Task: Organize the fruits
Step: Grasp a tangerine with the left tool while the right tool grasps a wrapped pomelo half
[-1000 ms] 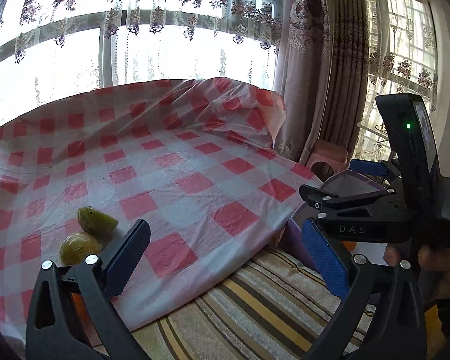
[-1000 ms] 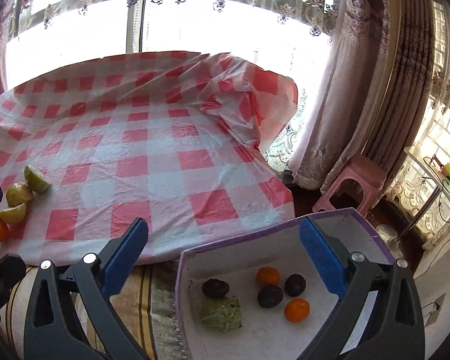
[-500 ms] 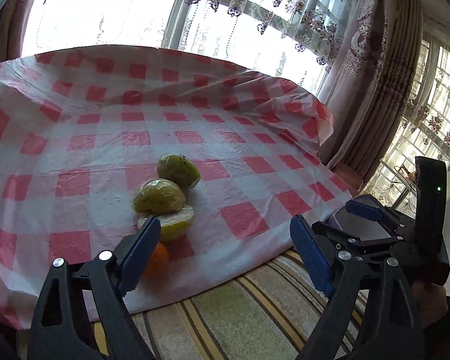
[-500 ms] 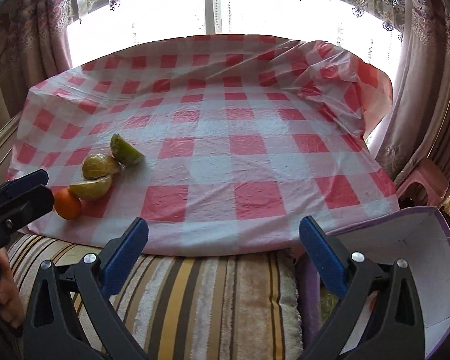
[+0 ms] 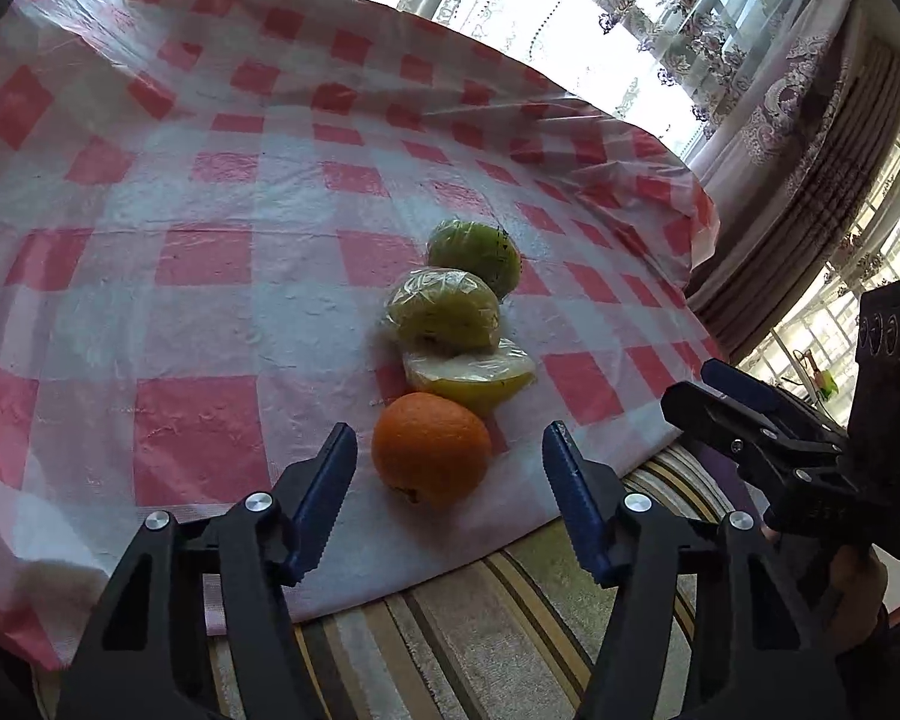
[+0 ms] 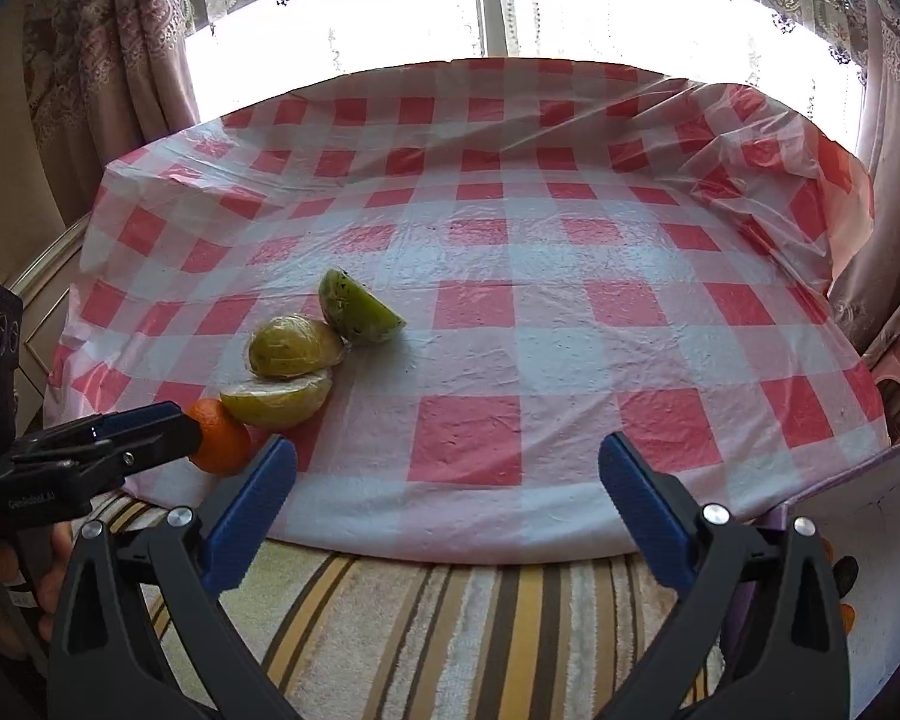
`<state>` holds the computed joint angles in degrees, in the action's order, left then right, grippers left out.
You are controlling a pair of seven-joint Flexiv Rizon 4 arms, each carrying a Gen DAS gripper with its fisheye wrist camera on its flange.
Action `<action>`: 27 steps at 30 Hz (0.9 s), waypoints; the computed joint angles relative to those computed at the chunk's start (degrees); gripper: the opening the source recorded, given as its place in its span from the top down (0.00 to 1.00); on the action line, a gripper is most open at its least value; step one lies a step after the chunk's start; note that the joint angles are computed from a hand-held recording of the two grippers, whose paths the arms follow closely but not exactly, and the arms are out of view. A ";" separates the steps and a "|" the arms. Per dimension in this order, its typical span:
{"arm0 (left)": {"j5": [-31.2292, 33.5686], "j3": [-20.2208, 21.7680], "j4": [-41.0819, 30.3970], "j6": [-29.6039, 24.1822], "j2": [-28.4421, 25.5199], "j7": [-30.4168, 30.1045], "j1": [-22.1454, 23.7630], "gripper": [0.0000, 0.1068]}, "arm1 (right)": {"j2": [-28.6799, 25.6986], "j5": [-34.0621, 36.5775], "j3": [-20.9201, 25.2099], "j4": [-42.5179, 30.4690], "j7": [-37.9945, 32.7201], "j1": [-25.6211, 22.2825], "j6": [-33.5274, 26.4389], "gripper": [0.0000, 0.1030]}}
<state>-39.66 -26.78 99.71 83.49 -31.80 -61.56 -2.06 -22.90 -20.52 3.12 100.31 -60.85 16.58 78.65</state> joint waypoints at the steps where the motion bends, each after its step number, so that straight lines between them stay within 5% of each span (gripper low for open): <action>1: 0.11 0.35 -0.27 -0.72 -0.18 -0.35 -0.14 0.46 | -0.55 0.27 0.44 -0.82 -0.38 -0.04 0.06 0.02; 11: -2.31 0.69 -1.40 -3.90 -1.40 0.37 -0.22 0.59 | -6.45 6.50 5.49 -10.93 -5.95 -0.58 -4.34 0.02; 27: -2.69 1.25 -1.04 -2.59 -1.34 1.22 -0.97 0.61 | -15.70 10.33 5.82 -27.16 -12.25 3.22 -17.87 0.03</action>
<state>-42.35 -25.52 98.67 80.91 -33.14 -60.33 -3.03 -38.61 -10.19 8.94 73.15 -73.10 19.80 60.79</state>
